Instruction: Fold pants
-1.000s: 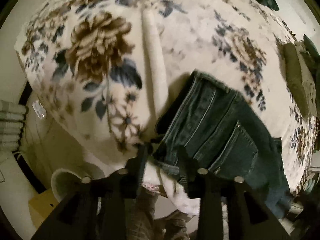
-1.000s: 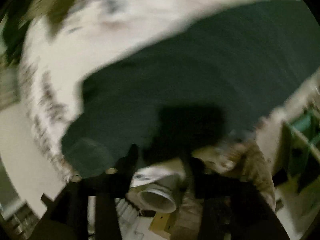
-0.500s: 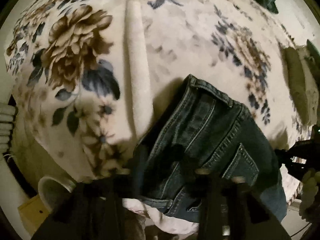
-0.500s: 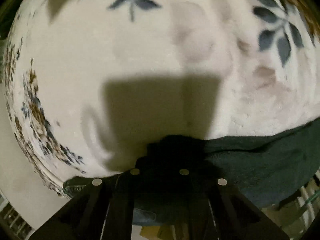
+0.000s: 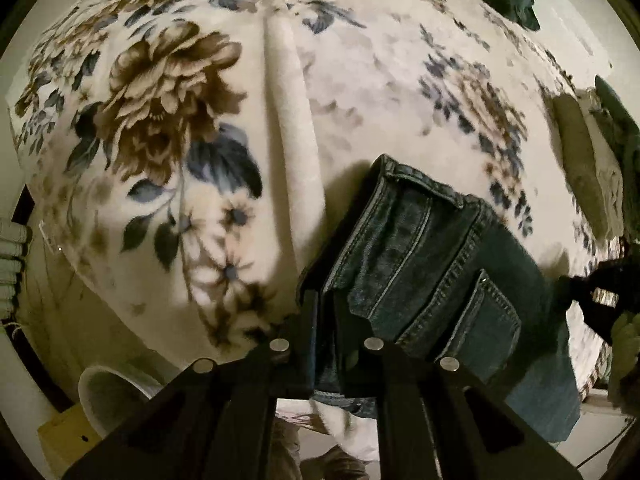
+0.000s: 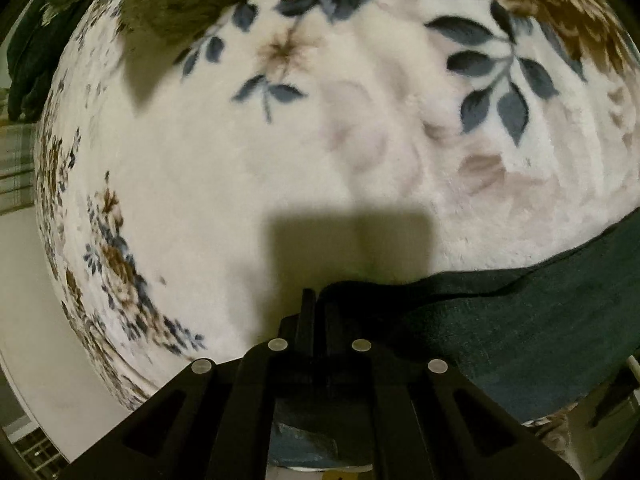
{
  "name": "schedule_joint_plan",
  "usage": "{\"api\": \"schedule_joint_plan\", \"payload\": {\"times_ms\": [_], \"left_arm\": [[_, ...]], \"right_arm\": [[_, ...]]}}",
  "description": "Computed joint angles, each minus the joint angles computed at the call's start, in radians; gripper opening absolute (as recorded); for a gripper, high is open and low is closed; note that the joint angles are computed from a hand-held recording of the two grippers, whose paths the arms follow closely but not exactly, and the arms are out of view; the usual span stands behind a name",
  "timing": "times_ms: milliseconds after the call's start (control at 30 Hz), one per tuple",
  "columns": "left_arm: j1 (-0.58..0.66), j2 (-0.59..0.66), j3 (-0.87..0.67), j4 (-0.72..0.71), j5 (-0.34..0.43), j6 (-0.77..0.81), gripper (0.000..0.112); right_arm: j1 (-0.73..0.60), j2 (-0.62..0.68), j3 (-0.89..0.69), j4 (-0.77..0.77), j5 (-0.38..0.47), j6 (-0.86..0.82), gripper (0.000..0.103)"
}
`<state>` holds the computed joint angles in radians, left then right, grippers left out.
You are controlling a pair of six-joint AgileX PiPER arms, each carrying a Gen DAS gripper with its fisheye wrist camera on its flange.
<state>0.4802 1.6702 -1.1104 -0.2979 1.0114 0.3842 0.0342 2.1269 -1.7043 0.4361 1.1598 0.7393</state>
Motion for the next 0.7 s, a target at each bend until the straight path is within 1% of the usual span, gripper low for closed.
{"api": "schedule_joint_plan", "payload": {"times_ms": [33,100,133,167,200,233,267,300,333,367,400,433,467,500,533,567,600,633,700], "left_arm": [[-0.006,0.014,-0.005,0.007,-0.003,-0.004,0.007],[-0.007,0.046,-0.042,0.015,0.03,-0.019,0.01],[-0.017,0.059,-0.069,0.022,0.053,-0.038,0.01],[-0.024,0.063,-0.095,0.031,0.081,-0.058,0.01],[-0.03,0.059,-0.114,0.031,0.106,-0.073,0.01],[-0.034,0.051,-0.125,0.034,0.12,-0.082,0.009],[-0.056,0.028,-0.139,0.045,0.132,-0.098,0.012],[-0.075,0.005,-0.145,0.052,0.136,-0.104,0.022],[-0.118,-0.036,-0.151,0.076,0.138,-0.123,0.041],[-0.156,-0.052,-0.163,0.098,0.144,-0.147,0.053],[-0.206,-0.074,-0.177,0.11,0.157,-0.164,0.077],[-0.239,-0.076,-0.195,0.114,0.166,-0.177,0.086],[-0.307,-0.104,-0.195,0.124,0.176,-0.207,0.086],[-0.364,-0.122,-0.195,0.138,0.176,-0.239,0.086],[-0.432,-0.136,-0.195,0.153,0.169,-0.277,0.086],[-0.497,-0.145,-0.195,0.169,0.164,-0.312,0.086],[-0.591,-0.152,-0.197,0.199,0.158,-0.368,0.087],[-0.645,-0.144,-0.212,0.223,0.16,-0.407,0.087],[-0.829,-0.13,-0.229,0.262,0.162,-0.522,0.087]], "right_arm": [[0.001,0.025,-0.009,0.023,0.001,-0.017,0.004],[-0.038,0.055,0.006,0.106,0.009,-0.087,0.004],[-0.052,0.051,0.023,0.145,0.005,-0.125,0.009],[-0.071,0.038,0.041,0.182,0.007,-0.176,0.019],[-0.083,0.012,0.062,0.194,0.01,-0.216,0.032],[-0.094,-0.024,0.093,0.197,0.007,-0.253,0.065],[-0.112,-0.078,0.148,0.212,-0.009,-0.306,0.077],[-0.128,-0.13,0.199,0.22,-0.019,-0.347,0.085],[-0.144,-0.171,0.238,0.217,-0.018,-0.371,0.085],[-0.159,-0.228,0.291,0.205,-0.021,-0.393,0.085],[-0.178,-0.295,0.354,0.187,-0.03,-0.41,0.085],[-0.196,-0.355,0.411,0.167,-0.043,-0.417,0.086],[-0.216,-0.416,0.468,0.148,-0.056,-0.418,0.088],[-0.259,-0.505,0.55,0.125,-0.067,-0.431,0.089],[-0.293,-0.553,0.591,0.115,-0.068,-0.45,0.09],[-0.36,-0.629,0.654,0.099,-0.062,-0.485,0.09],[-0.414,-0.672,0.688,0.096,-0.051,-0.517,0.09],[-0.508,-0.73,0.734,0.093,-0.029,-0.566,0.09],[-0.704,-0.786,0.788,0.102,0.023,-0.68,0.09]]}}
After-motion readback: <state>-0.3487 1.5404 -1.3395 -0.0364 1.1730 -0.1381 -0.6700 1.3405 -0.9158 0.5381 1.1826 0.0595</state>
